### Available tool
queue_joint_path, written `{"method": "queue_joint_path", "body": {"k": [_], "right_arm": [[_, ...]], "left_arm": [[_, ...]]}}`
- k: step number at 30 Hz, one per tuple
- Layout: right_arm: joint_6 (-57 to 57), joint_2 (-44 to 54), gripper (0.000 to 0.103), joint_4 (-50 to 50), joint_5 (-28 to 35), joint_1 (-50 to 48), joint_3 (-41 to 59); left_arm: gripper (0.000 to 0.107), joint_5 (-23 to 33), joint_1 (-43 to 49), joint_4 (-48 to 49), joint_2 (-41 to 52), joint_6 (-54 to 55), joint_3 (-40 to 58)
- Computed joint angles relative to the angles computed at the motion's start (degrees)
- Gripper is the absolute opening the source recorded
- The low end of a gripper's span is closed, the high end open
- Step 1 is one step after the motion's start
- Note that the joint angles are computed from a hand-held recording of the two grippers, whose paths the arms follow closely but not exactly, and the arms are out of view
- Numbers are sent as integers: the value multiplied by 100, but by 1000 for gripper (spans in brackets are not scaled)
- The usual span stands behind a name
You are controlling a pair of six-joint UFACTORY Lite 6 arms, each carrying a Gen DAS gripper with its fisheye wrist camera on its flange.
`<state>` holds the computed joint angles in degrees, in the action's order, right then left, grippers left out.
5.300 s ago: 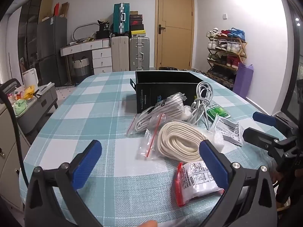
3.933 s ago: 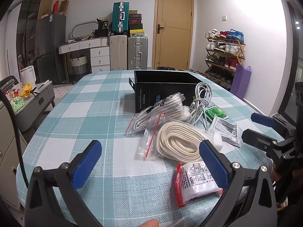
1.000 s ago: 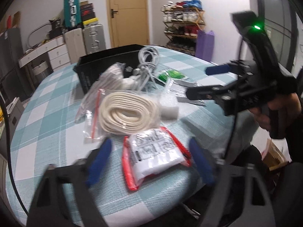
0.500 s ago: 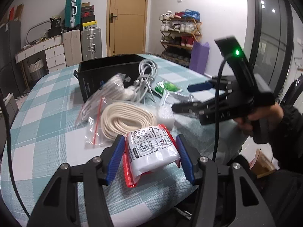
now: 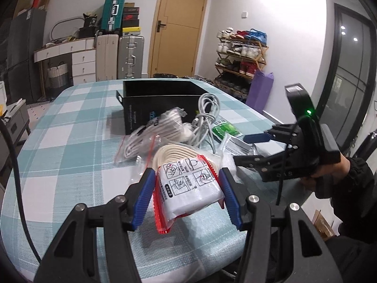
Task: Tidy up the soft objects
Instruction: 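Grasp the red-edged white packet with the left tool while the right tool grasps the white sachet, then carry the red-edged packet with the left tool while the right tool carries the white sachet over the box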
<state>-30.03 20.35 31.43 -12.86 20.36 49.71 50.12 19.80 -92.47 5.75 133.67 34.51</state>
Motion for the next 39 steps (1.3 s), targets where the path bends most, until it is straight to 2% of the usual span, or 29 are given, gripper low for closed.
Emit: {"method": "queue_joint_path", "body": {"k": [2, 3, 4, 7, 12, 19, 29, 34, 39], "right_arm": [[-23, -79, 58, 26, -42, 35, -104], [40, -127, 49, -44, -62, 60, -168], [303, -183, 44, -319, -36, 65, -232], [228, -281, 41, -157, -175, 179, -377], [905, -406, 34, -723, -369, 192, -588], [1196, -874, 33, -847, -633, 274, -999], [2177, -1810, 33, -1557, -958, 311, -1548], [2150, -2365, 33, -1427, -948, 373, -1667], [2609, -2606, 33, -1860, -897, 246, -1543]], "left_arm": [[55, -55, -10, -55, 67, -48, 75], [55, -64, -5, -69, 100, -72, 109], [55, -79, -9, -64, 133, -141, 164], [55, -89, 10, -104, 220, -268, 279], [55, -174, 14, -225, 348, -417, 481], [55, -243, 4, -355, 339, -529, 654], [55, -467, -148, -718, 120, -561, 777], [55, -549, -239, -899, 95, -593, 932], [55, -568, -355, -873, 244, -817, 1316]]}}
